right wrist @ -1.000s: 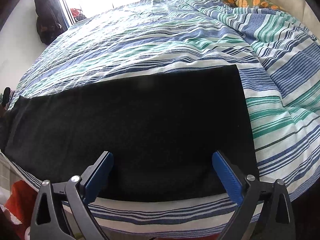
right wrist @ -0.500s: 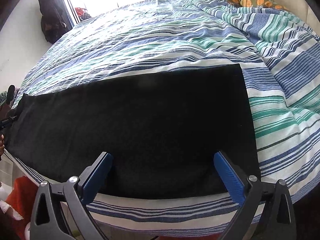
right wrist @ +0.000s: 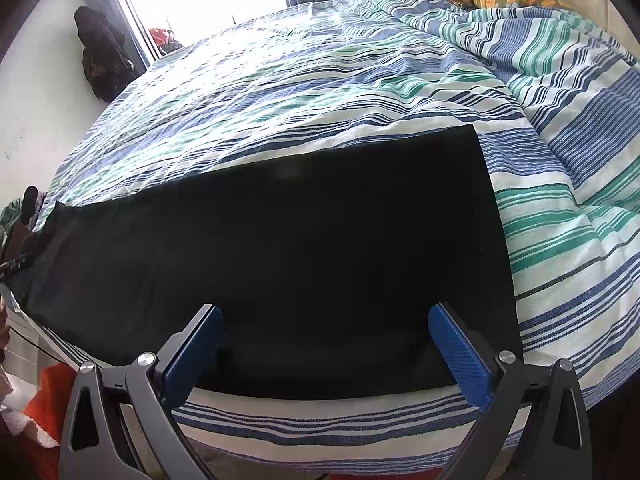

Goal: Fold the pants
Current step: 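Smooth the folded pants with both open tools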

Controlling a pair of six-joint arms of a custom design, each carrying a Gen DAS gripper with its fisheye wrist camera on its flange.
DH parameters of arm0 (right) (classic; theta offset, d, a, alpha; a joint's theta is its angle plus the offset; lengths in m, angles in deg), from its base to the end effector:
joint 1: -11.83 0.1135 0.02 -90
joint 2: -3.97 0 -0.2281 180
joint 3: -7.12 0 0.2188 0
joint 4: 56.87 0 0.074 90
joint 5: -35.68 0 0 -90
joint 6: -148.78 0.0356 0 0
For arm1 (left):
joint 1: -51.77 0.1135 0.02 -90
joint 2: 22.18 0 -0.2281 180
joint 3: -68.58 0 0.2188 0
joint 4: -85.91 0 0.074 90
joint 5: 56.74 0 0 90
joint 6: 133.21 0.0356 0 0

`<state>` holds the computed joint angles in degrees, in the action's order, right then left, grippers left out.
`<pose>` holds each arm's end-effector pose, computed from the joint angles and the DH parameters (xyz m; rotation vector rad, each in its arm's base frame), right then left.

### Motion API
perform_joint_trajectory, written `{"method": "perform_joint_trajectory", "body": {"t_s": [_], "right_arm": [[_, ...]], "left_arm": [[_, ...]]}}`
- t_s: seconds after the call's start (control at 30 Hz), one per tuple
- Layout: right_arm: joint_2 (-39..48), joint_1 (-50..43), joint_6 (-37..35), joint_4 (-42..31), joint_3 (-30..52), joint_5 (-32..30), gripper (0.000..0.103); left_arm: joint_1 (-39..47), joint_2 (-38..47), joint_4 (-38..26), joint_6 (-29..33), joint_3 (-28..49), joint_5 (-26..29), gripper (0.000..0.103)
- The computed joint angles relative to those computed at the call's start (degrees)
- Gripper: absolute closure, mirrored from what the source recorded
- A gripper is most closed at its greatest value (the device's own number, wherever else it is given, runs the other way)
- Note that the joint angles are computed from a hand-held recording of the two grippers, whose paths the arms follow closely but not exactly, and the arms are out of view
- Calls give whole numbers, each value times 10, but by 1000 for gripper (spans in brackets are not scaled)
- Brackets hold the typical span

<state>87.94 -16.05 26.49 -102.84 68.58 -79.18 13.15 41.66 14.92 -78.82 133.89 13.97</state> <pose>0.2166 -0.0977 0.1577 -0.2084 2.5876 0.2476 0.1447 -0.1005 0.2230 -0.0118 2.6575 0.0704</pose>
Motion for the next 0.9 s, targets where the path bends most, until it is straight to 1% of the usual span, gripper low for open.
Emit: {"method": "perform_joint_trajectory", "body": {"t_s": [0.07, 0.13, 0.17, 0.23, 0.27, 0.33, 0.4, 0.53, 0.63, 0.7, 0.73, 0.77, 0.83, 0.9], "right_arm": [[0, -1, -4, -1, 0, 1, 1], [0, -4, -10, -5, 1, -3, 1], [1, -8, -13, -7, 2, -8, 1], [-2, -19, -15, -12, 0, -24, 1], [0, -25, -15, -16, 3, -35, 1], [1, -35, -9, -18, 6, -53, 1], [-2, -39, -3, -16, 4, -62, 1], [-10, -30, 2, -8, -3, -50, 1], [-9, -34, -5, -15, -1, -53, 1], [-5, -40, -12, -22, 4, -59, 1], [-4, -42, -15, -25, 6, -62, 1], [-3, -44, -19, -28, 8, -64, 1], [-5, -48, -26, -32, 7, -68, 1], [-6, -59, -33, -39, 9, -84, 2]], "left_arm": [[-49, 37, 5, -20, -27, -8, 12], [-85, 25, 8, -56, -55, -27, 12], [-94, 18, -2, -69, -52, -31, 12], [-85, 13, -11, -59, -33, -13, 12], [-83, 13, -10, -50, -21, -12, 12], [-88, 28, -3, -36, 18, -21, 12], [-83, 65, 18, -8, 63, -16, 12], [-68, 196, 75, 44, 182, 4, 12], [-73, 301, 93, 66, 268, -2, 12], [-87, 347, 88, 60, 305, 7, 12], [-99, 354, 93, 60, 300, 14, 12], [-129, 361, 83, 47, 304, 8, 12], [-171, 371, 79, 39, 285, -3, 12], [-200, 362, 96, 18, 243, -5, 12]]}}
